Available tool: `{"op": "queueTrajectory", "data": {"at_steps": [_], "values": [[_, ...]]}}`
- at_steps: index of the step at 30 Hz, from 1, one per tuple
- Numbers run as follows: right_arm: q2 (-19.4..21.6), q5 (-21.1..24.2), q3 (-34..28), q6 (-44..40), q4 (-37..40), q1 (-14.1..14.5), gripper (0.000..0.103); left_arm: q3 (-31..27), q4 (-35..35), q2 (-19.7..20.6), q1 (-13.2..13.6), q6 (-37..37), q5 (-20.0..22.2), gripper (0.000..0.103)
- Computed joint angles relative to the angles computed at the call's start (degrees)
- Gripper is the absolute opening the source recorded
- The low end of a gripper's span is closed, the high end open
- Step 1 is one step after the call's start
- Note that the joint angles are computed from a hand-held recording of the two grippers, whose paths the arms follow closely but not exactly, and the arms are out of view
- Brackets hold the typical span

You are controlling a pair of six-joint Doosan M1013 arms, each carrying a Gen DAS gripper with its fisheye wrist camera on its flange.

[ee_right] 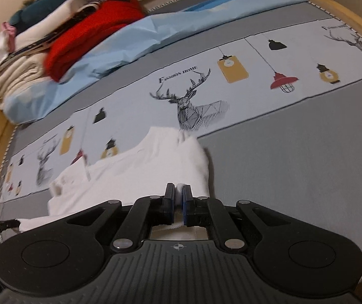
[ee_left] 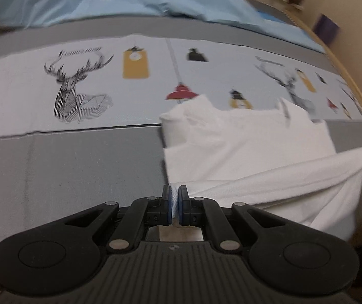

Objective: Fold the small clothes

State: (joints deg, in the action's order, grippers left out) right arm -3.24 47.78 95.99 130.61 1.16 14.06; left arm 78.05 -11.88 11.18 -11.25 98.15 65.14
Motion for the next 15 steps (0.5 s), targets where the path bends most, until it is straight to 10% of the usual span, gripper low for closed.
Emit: {"op": "queueTrajectory", "data": {"at_steps": [11,15], "values": [[7.9,-2.3,-1.7,2.5,-0.2,-1.8,0.005,-5.5,1.7,6.9,-0.5,-6.6,1.3,0.007],[7.0,-8.2,0.4,23.2,-12.4,-1.4,0.014,-5.4,0.8,6.6,1.0,-14.2,-3.1,0.011]]}}
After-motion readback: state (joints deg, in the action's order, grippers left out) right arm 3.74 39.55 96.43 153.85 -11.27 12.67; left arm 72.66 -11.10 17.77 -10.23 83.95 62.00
